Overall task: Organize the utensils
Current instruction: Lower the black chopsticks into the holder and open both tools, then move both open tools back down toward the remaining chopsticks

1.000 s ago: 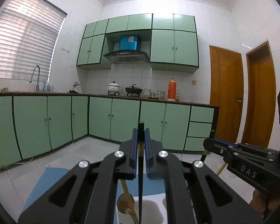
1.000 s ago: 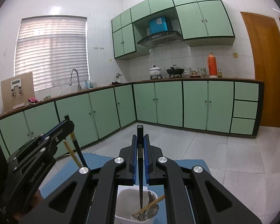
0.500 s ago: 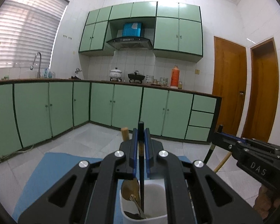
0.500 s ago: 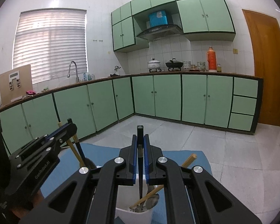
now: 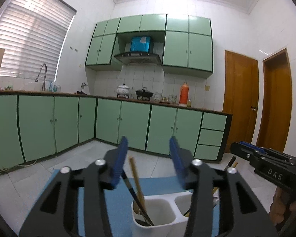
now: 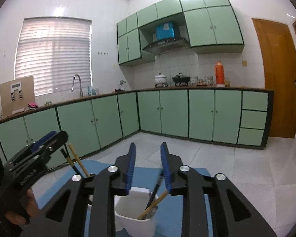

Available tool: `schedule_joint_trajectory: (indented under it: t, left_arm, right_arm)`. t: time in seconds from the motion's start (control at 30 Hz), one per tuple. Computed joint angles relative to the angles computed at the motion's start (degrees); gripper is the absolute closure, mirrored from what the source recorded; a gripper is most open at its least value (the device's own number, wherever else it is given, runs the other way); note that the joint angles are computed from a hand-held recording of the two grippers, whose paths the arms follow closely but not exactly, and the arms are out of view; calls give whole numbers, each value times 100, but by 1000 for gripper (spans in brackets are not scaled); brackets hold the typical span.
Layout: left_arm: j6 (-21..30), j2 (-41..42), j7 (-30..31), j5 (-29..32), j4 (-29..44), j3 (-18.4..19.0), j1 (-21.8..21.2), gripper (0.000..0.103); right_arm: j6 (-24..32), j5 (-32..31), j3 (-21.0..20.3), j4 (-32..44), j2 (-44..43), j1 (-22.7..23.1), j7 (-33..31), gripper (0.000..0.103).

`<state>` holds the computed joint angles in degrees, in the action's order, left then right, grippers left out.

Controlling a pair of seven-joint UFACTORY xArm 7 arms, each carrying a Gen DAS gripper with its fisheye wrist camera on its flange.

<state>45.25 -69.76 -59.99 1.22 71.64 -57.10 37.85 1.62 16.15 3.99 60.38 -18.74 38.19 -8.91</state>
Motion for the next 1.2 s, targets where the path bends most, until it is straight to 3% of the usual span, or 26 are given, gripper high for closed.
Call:
schedule_joint_trajectory:
  t: [0.17, 0.47, 0.6, 0.77, 0.97, 1.07, 1.2]
  left_arm:
    - [208, -290, -10, 6, 40, 129, -237, 33]
    - [1298, -913, 102, -409, 335, 104, -594, 15]
    - [1795, -1232, 163, -737, 353, 57, -771, 12]
    - [2497, -1619, 254, -1209, 443, -48, -908, 7]
    - [3351, -2124, 250, -1892, 389, -114, -1120, 6]
    - [3758, -2368, 273, -2154, 387, -120, -1192, 6]
    - [4199, -2706, 336, -2425, 427, -25, -1237, 6]
  right_arm:
    - [-182, -43, -87, -500, -536, 7, 109, 58]
    - [-356, -348, -140, -1845, -1828, 52, 663, 44]
    - [-390, -564, 119, -2616, -2549, -196, 1039, 40]
    - [-229, -827, 498, -3434, -3366, -520, 1567, 28]
    - [282, -1061, 651, -4189, -4220, -490, 2020, 17]
    - [531, -1096, 655, -4537, -4622, -348, 2229, 17]
    - [843, -1229, 968, -4978, -5178, -322, 2572, 17]
